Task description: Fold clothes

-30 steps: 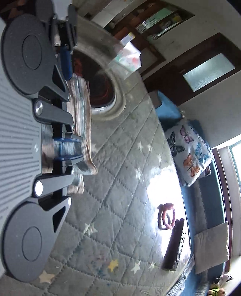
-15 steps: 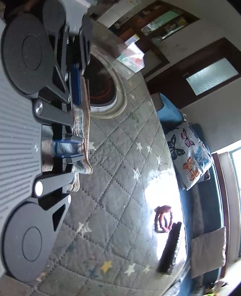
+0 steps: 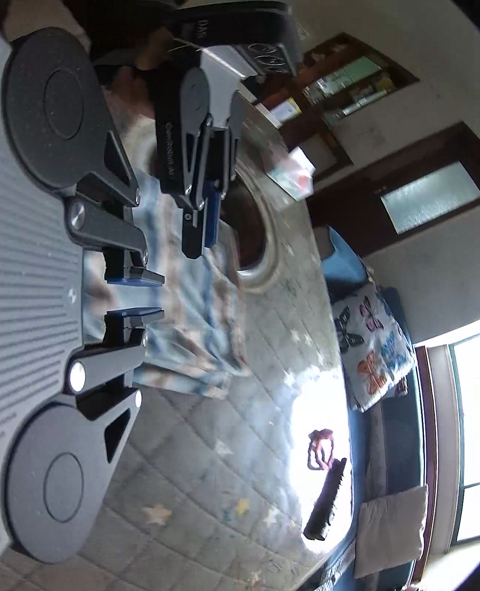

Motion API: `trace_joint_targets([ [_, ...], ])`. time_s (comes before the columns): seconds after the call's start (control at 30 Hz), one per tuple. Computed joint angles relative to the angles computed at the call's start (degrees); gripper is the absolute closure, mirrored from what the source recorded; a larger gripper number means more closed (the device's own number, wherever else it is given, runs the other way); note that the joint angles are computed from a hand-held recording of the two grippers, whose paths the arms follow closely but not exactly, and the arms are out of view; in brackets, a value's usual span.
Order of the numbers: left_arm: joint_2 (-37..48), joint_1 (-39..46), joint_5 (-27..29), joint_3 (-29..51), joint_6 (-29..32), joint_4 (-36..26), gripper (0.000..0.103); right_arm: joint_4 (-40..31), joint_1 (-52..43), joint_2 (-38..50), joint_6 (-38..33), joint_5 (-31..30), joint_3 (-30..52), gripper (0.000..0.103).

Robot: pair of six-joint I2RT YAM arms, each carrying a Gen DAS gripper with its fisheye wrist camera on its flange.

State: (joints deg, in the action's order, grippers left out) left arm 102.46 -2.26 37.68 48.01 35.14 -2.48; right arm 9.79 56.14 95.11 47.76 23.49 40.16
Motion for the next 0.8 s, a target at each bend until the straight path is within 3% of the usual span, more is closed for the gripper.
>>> trace_joint_targets([
  [0.2,-6.67,3.95,4.23,-8.01,10.16,-5.49,0.081,-0.20,6.22,0.40,4.98,4.14,-2.78,0.092],
  [0.3,-7.59,5.30,3.17,-11.44,12.76,-4.33,0.081,2.56,7.00,0.91,8.85,4.81,-5.89,0.093],
  [0.37,-6.68,6.17,2.28,-12.01,13.20,-4.34,0.081,4.56,7.40,0.79,11.01,5.24,-7.88,0.093],
  [0.5,-5.87,9.53,2.58,-12.05,14.56,-5.06,0.081,0.68,7.89,-1.78,12.58,6.79,-7.77,0.093],
  [0.7,-7.22,11.82,3.05,-13.44,14.83,-5.79,0.081,5.19,5.02,1.45,7.71,5.85,-5.62,0.092],
  [0.8,-7.42,13.27,3.35,-13.46,15.17,-6.74,0.080,3.49,3.81,4.38,8.61,5.31,-3.63,0.093],
])
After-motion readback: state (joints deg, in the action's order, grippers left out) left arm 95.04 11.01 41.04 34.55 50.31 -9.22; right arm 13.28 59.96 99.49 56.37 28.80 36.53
